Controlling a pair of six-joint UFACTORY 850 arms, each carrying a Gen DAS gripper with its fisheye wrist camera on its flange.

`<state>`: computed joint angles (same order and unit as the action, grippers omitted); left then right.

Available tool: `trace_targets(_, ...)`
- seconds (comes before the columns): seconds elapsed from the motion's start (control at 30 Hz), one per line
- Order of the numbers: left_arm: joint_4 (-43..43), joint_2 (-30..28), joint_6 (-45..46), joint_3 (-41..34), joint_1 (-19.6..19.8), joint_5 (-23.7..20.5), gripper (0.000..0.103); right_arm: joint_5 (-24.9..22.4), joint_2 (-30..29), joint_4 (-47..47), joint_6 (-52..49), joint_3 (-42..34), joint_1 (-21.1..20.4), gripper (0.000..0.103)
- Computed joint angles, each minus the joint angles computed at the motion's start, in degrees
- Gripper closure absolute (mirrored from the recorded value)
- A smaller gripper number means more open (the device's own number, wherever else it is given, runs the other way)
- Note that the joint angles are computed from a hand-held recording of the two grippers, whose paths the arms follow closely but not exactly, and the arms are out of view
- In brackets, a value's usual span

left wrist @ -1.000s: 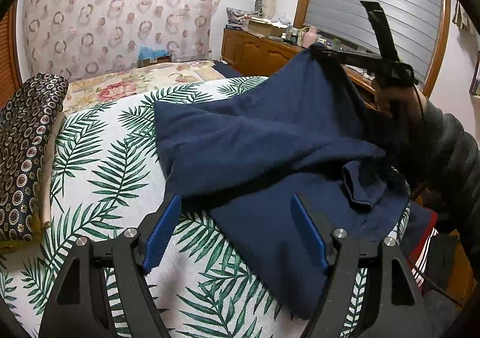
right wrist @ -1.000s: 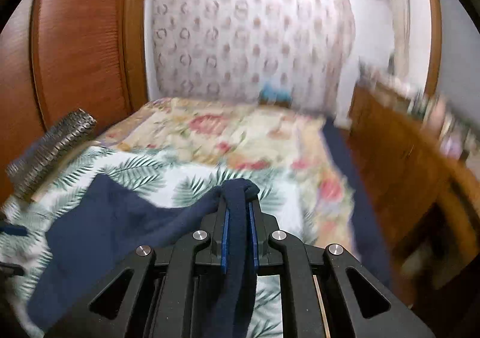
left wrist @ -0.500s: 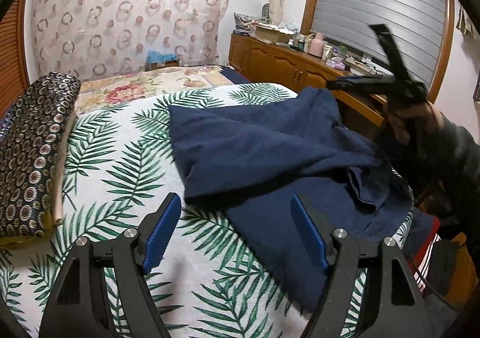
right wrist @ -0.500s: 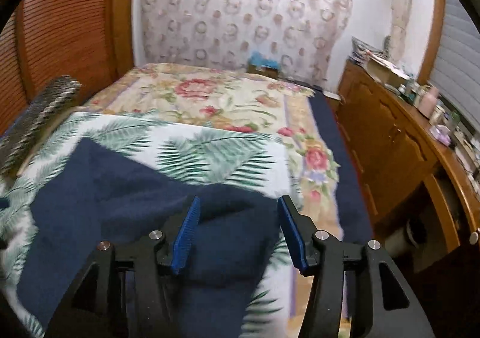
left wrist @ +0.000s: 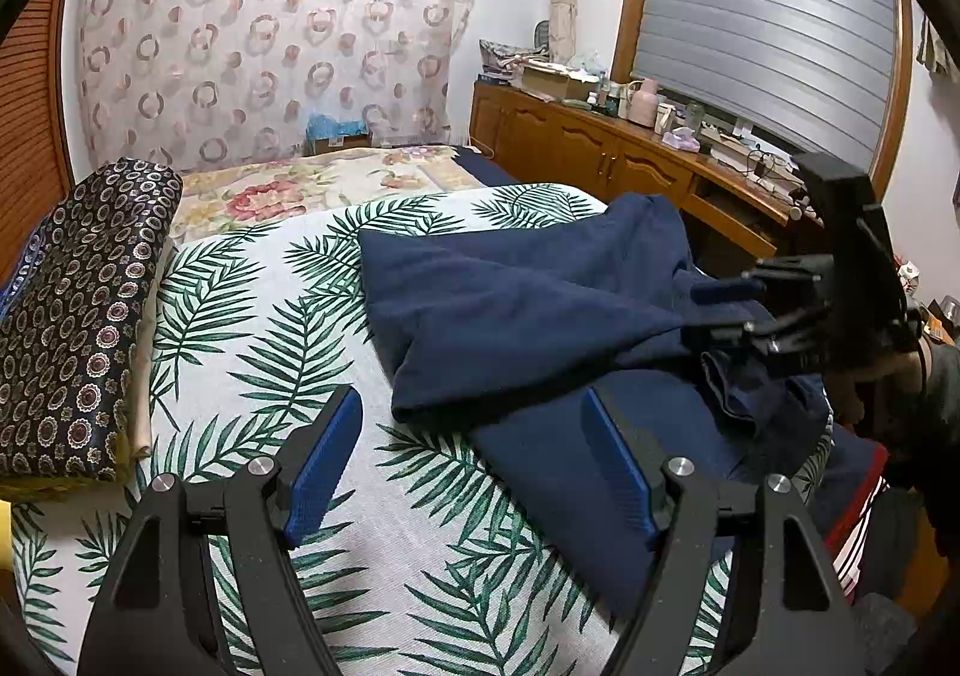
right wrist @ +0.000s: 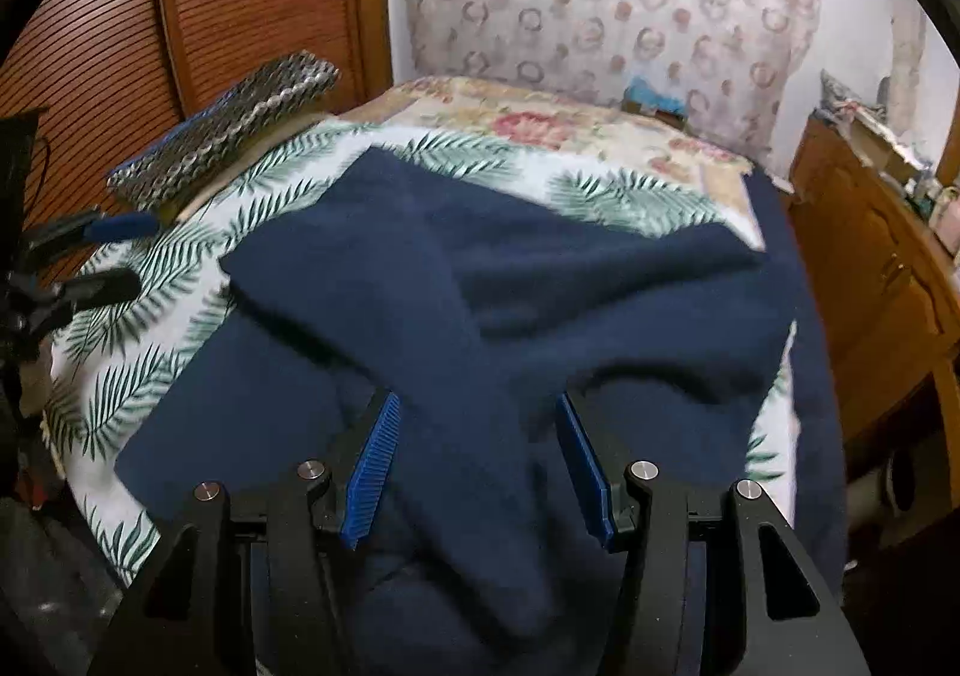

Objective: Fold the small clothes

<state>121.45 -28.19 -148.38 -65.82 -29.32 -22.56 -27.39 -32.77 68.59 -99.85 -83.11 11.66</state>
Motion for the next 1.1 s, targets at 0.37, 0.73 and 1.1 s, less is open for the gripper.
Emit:
trace_targets(0.37,-0.51,-0.13,0.41,-0.22,0.04,0.07,0.027,0.92,-1.22,-10.25,7.97,-1.70,0.75,0.046)
trace_targets(0.73,-0.07,0.33,-0.91,0.42,-0.02,-0.79,0.027,-1.04,3.61,9.62,-13.78,4.98,0.01,0.092)
trace_targets(1.1,2.33,0.89,-3.76,1.27,-0.29,-2.17,0.027,-6.85,15.65,25.00,-22.32,16.01,-4.75,0.092)
